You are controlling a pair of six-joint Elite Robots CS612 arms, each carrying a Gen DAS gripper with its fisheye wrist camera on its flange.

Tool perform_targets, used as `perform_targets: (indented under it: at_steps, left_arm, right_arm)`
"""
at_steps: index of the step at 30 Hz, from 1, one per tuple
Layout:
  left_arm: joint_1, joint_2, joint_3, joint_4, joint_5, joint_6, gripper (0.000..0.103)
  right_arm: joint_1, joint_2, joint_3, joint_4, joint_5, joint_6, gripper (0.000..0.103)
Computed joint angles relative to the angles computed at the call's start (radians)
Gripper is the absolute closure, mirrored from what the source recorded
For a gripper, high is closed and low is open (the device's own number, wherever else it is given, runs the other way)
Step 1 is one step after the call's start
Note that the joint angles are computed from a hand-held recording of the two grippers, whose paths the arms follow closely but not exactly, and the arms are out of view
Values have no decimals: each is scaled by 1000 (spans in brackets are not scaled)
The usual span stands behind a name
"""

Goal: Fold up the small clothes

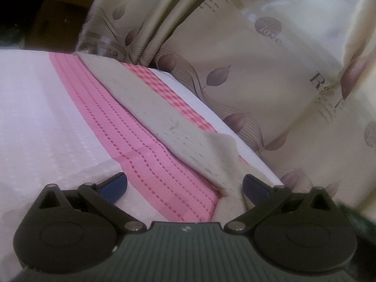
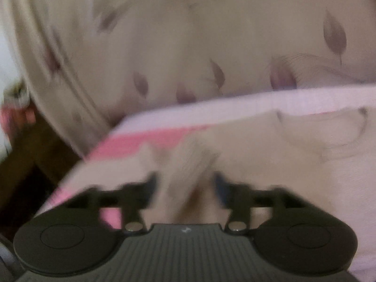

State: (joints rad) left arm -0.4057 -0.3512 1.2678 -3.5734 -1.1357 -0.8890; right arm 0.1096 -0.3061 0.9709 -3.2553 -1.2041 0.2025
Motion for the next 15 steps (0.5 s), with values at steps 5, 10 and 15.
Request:
perform_targets:
  at_steps: [5, 10, 15]
  left_arm:
    - [0, 1, -4, 4, -6, 5, 0]
    - [0, 2, -8, 10, -12, 18, 0]
    - [-2, 1, -8, 16, -6, 23, 0]
  right_arm:
    - [-18, -109, 267, -250, -268, -24, 29]
    - [-41, -176, 418, -216, -593, -228, 29]
    - [-40, -139, 413, -219, -712, -394, 29]
